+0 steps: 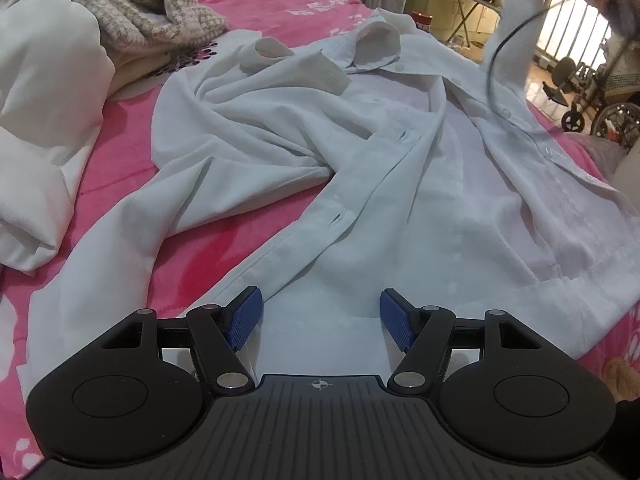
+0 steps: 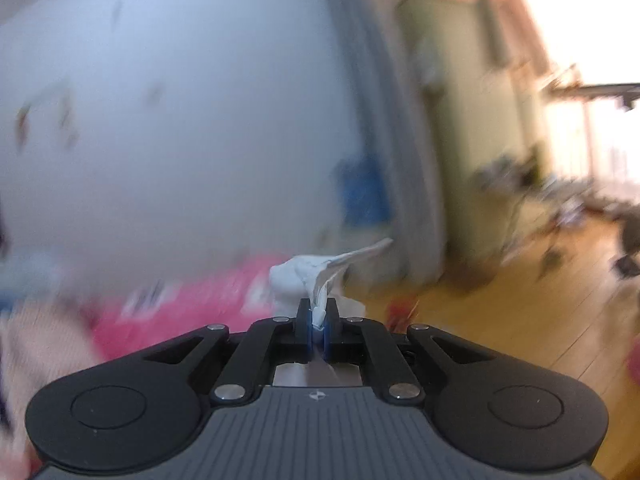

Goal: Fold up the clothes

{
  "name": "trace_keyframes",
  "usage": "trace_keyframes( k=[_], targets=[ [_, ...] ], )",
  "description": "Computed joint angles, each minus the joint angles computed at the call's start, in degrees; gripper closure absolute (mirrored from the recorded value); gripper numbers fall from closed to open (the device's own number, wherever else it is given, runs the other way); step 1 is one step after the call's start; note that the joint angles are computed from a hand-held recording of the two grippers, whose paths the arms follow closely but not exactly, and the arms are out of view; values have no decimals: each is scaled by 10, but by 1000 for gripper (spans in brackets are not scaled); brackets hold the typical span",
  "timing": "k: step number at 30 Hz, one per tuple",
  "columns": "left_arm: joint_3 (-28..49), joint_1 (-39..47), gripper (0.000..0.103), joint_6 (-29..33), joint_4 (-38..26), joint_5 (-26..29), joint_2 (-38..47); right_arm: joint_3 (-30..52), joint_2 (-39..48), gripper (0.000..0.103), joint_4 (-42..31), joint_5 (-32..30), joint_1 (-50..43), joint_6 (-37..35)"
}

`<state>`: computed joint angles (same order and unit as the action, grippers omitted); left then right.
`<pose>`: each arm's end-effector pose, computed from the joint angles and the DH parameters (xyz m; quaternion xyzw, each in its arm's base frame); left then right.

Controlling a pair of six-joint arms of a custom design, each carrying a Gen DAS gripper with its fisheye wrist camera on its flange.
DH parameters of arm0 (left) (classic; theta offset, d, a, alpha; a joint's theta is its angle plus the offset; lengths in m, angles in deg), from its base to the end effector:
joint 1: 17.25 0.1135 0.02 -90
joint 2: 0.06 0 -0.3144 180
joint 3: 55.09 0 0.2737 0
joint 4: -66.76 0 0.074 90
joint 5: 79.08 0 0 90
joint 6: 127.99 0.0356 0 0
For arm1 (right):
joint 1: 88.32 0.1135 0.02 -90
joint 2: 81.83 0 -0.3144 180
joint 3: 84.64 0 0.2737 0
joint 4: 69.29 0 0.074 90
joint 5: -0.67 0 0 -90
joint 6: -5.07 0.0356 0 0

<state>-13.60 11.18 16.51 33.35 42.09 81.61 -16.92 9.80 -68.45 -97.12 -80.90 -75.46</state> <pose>0.1962 0.0852 0.1478 0.2524 0.9202 -0.1082 0.2791 0.3759 0.0538 0.2740 -0.0226 0.8328 0.1368 0.5359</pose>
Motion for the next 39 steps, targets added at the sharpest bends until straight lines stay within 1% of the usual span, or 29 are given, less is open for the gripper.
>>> trace_keyframes(
  k=[3, 4, 5, 6, 7, 9, 10, 11, 12, 14, 15, 17, 19, 21, 23, 25, 26, 28, 31, 33, 36, 38, 39],
  targets=[
    [0, 8, 37, 7, -6, 2, 1, 17, 54, 96, -82, -32, 22, -28],
    [0, 11, 37, 11, -9, 3, -1, 31, 79, 94, -124, -41, 29, -38],
    [0, 14, 37, 15, -12, 4, -3, 52, 105, 86, -181, -47, 36, -48],
    [0, 16, 37, 18, -16, 5, -4, 77, 132, 82, -242, -49, 43, -58],
    [1, 19, 37, 21, -19, 6, -6, 73, 133, 78, -259, -48, 46, -57],
    [1, 26, 37, 27, -29, 10, -12, 29, 96, 77, -240, -43, 50, -44],
    [3, 31, 37, 29, -35, 13, -14, 7, 78, 73, -231, -40, 53, -36],
    [4, 37, 37, 31, -43, 17, -16, -15, 52, 65, -219, -44, 52, -30],
    [6, 42, 37, 33, -50, 21, -18, -41, 13, 61, -203, -54, 44, -30],
    [8, 51, 37, 34, -65, 30, -23, -88, -69, 58, -183, -78, 22, -40],
    [9, 55, 37, 36, -73, 34, -26, -104, -109, 58, -190, -90, 8, -56],
    [9, 59, 36, 41, -87, 42, -35, -127, -193, 58, -230, -125, -30, -101],
    [7, 61, 36, 51, -100, 48, -48, -118, -241, 58, -292, -174, -63, -161],
    [2, 62, 36, 59, -109, 50, -65, -101, -269, 57, -389, -231, -96, -241],
    [-1, 62, 36, 63, -120, 47, -80, -85, -267, 54, -494, -241, -96, -305],
    [-2, 62, 36, 66, -134, 44, -92, -88, -257, 51, -566, -216, -77, -352],
    [-6, 60, 36, 66, -138, 43, -98, -104, -259, 49, -568, -188, -51, -351],
    [-13, 56, 36, 66, -147, 40, -111, -151, -270, 46, -531, -129, 7, -324],
    [-36, 35, 36, 49, -136, 26, -140, -221, -269, 37, -427, -58, 58, -244],
    [-50, 13, 36, 26, -124, 20, -158, -247, -239, 37, -359, -26, 68, -188],
    [-67, -18, 36, -4, -102, 18, -179, -263, -185, 37, -271, -5, 60, -136],
    [-78, -38, 36, -14, -88, 12, -194, -269, -154, 38, -223, -11, 58, -126],
    [-83, -48, 36, -18, -82, 6, -199, -268, -137, 40, -207, -24, 57, -127]
  ],
)
